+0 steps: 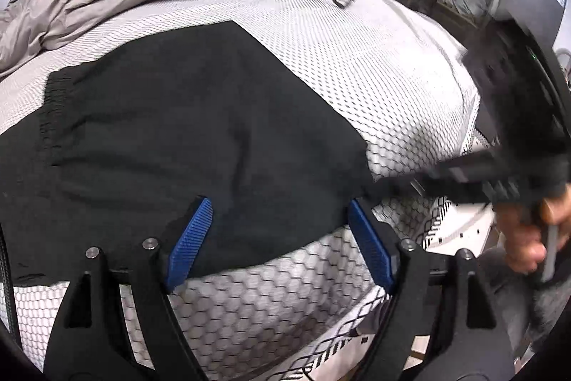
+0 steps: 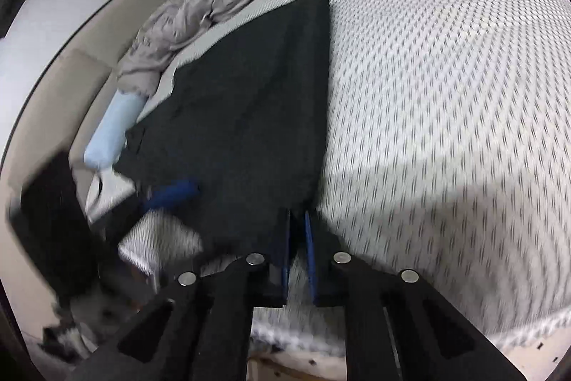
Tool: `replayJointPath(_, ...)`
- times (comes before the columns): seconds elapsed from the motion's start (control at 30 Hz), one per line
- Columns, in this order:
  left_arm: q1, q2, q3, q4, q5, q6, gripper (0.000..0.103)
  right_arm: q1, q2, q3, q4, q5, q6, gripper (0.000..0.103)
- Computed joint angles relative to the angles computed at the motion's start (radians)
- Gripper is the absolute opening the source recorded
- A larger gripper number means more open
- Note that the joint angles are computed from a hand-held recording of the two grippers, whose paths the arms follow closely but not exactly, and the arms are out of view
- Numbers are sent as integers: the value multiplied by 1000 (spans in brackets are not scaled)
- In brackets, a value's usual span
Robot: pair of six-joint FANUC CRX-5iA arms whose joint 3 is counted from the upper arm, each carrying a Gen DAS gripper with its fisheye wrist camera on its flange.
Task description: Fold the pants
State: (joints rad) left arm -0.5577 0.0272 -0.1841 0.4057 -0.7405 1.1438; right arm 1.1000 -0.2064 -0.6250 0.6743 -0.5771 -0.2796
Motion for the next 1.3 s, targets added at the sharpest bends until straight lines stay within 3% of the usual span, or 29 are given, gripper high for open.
replayJointPath(0.1,18,-1,-6,41,0,5,76,64,-12,24,-69,-46,62,5)
replayJointPath(0.17,18,-5,-17,73,31,4,76,100,-34,7,6,-88,6,9)
replayJointPath(0.23,5,-11,-36,117,85,-12,76,106,-67,-20,111,-125,-88,29)
replayJointPath(0.27,-4,-5,-35,127,102,-18,76,111,-83,-35,148,-140,-129,45)
replayJointPath(0.3,-14,5,-27,123,106,-27,76,103,-90,-44,184,-151,-163,49)
replayJointPath(0.43,-52,86,88,-54,-1,89,77,-7,-59,-37,197,-49,-124,49)
replayJointPath(0.57,-79,77,93,-143,19,96,81,-114,42,65,-19,26,138,48)
replayJointPath(0.67,-66,81,87,-103,8,76,81,-193,124,131,-123,93,316,29)
replayJointPath(0.73,-69,82,82,-95,4,78,81,-247,180,206,-262,123,489,23)
replayJointPath(0.83,-72,87,85,-104,7,81,81,-330,273,367,-474,74,752,19)
replayJointPath(0.97,-75,103,110,-139,-5,114,82,-424,403,583,-613,-45,961,18)
replayJointPath(1.2,-68,133,141,-113,-28,97,84,-506,504,742,-649,-108,992,22)
replayJointPath(1.3,-52,119,109,-52,-10,40,84,-493,441,668,-638,-104,957,26)
